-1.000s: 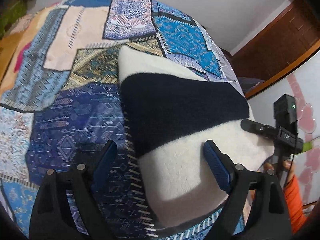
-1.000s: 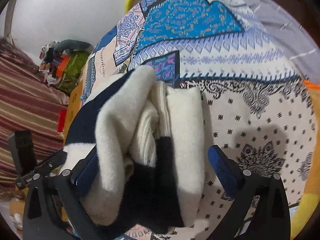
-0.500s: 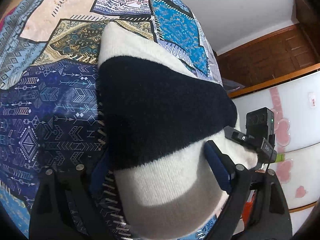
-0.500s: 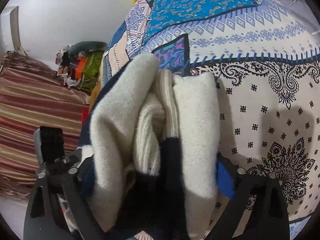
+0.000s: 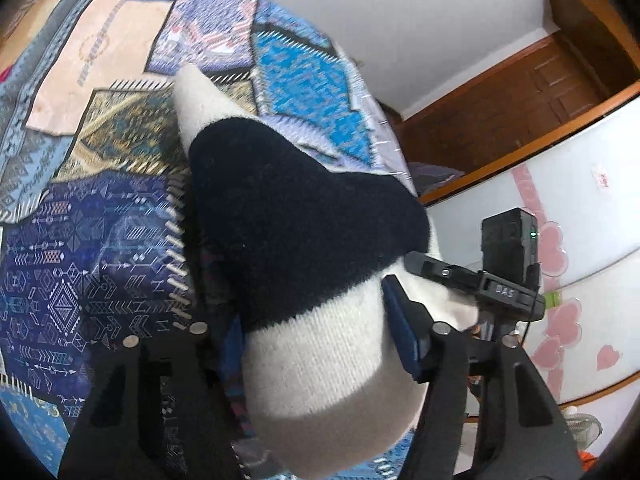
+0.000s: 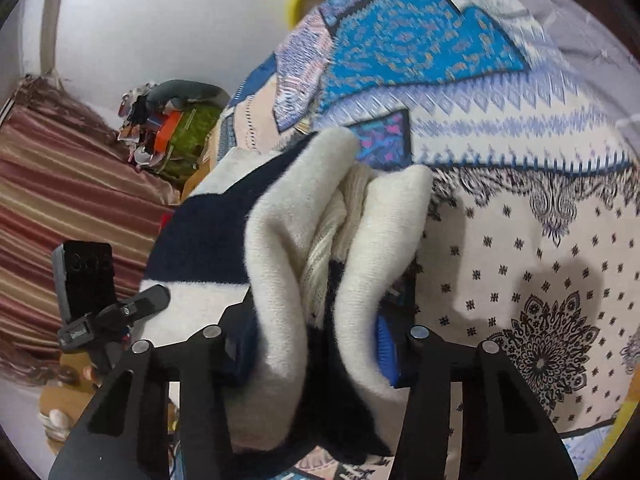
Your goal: Fold small clothes
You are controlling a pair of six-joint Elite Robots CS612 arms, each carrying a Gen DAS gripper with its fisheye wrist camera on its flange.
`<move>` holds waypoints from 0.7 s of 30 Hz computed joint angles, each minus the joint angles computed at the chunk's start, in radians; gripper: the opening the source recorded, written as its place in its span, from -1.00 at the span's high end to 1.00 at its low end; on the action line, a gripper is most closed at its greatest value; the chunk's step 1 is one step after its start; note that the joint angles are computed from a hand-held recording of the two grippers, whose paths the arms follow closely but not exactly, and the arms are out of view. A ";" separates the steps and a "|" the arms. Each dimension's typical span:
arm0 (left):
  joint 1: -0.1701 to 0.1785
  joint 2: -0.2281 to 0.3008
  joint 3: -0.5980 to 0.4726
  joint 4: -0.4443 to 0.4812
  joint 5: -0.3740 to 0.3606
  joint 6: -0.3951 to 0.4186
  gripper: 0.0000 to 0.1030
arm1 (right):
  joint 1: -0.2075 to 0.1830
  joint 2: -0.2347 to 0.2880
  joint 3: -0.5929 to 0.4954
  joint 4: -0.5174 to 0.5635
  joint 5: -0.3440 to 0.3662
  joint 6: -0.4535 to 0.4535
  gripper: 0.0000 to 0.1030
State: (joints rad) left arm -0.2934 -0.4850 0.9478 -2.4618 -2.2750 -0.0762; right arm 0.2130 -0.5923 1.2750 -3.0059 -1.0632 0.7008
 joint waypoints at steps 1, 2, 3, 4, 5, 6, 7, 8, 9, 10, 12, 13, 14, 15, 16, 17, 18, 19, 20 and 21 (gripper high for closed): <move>0.000 -0.007 0.008 -0.014 -0.001 0.002 -0.17 | 0.002 -0.004 -0.001 -0.004 -0.004 -0.008 0.16; 0.000 -0.012 0.013 -0.023 0.001 0.004 -0.17 | 0.005 -0.006 -0.007 -0.005 -0.009 -0.012 0.16; 0.001 -0.024 0.027 -0.040 0.005 0.009 -0.17 | 0.008 -0.012 -0.009 -0.009 -0.014 -0.019 0.17; 0.002 -0.033 0.038 -0.053 0.006 0.009 -0.17 | 0.011 -0.012 -0.016 -0.008 -0.019 -0.026 0.17; 0.004 -0.040 0.045 -0.062 0.005 0.009 -0.17 | 0.014 -0.015 -0.021 -0.006 -0.029 -0.034 0.17; 0.007 -0.048 0.055 -0.077 0.004 0.006 -0.17 | 0.019 -0.019 -0.024 -0.007 -0.040 -0.043 0.17; 0.011 -0.059 0.070 -0.100 0.002 0.001 -0.17 | 0.023 -0.022 -0.031 -0.007 -0.048 -0.050 0.17; 0.014 -0.065 0.077 -0.111 0.000 0.000 -0.17 | 0.026 -0.023 -0.037 -0.009 -0.053 -0.052 0.17; 0.018 -0.072 0.088 -0.128 -0.001 -0.004 -0.17 | 0.030 -0.024 -0.042 -0.012 -0.057 -0.054 0.17; 0.024 -0.084 0.103 -0.149 -0.001 -0.007 -0.17 | 0.034 -0.025 -0.050 -0.013 -0.060 -0.058 0.17; 0.031 -0.097 0.121 -0.170 0.001 -0.009 -0.17 | 0.043 -0.025 -0.062 -0.013 -0.062 -0.061 0.17; 0.038 -0.106 0.135 -0.182 0.005 -0.009 -0.17 | 0.048 -0.023 -0.072 -0.009 -0.064 -0.065 0.17; 0.041 -0.113 0.146 -0.189 0.007 -0.009 -0.17 | 0.053 -0.019 -0.084 -0.003 -0.067 -0.067 0.17; 0.047 -0.119 0.154 -0.193 0.011 -0.009 -0.17 | 0.058 -0.015 -0.096 0.007 -0.067 -0.070 0.17; 0.053 -0.123 0.162 -0.194 0.015 -0.012 -0.17 | 0.063 -0.009 -0.107 0.015 -0.067 -0.072 0.18; 0.058 -0.125 0.166 -0.193 0.018 -0.014 -0.17 | 0.069 -0.003 -0.121 0.025 -0.066 -0.072 0.17; 0.065 -0.123 0.166 -0.188 0.021 -0.019 -0.17 | 0.072 0.002 -0.128 0.031 -0.065 -0.070 0.18; 0.073 -0.121 0.168 -0.184 0.021 -0.027 -0.17 | 0.077 0.011 -0.143 0.043 -0.062 -0.066 0.18; 0.078 -0.119 0.169 -0.180 0.022 -0.031 -0.17 | 0.080 0.019 -0.155 0.053 -0.059 -0.063 0.18; 0.082 -0.120 0.176 -0.180 0.024 -0.033 -0.17 | 0.084 0.029 -0.168 0.066 -0.056 -0.060 0.18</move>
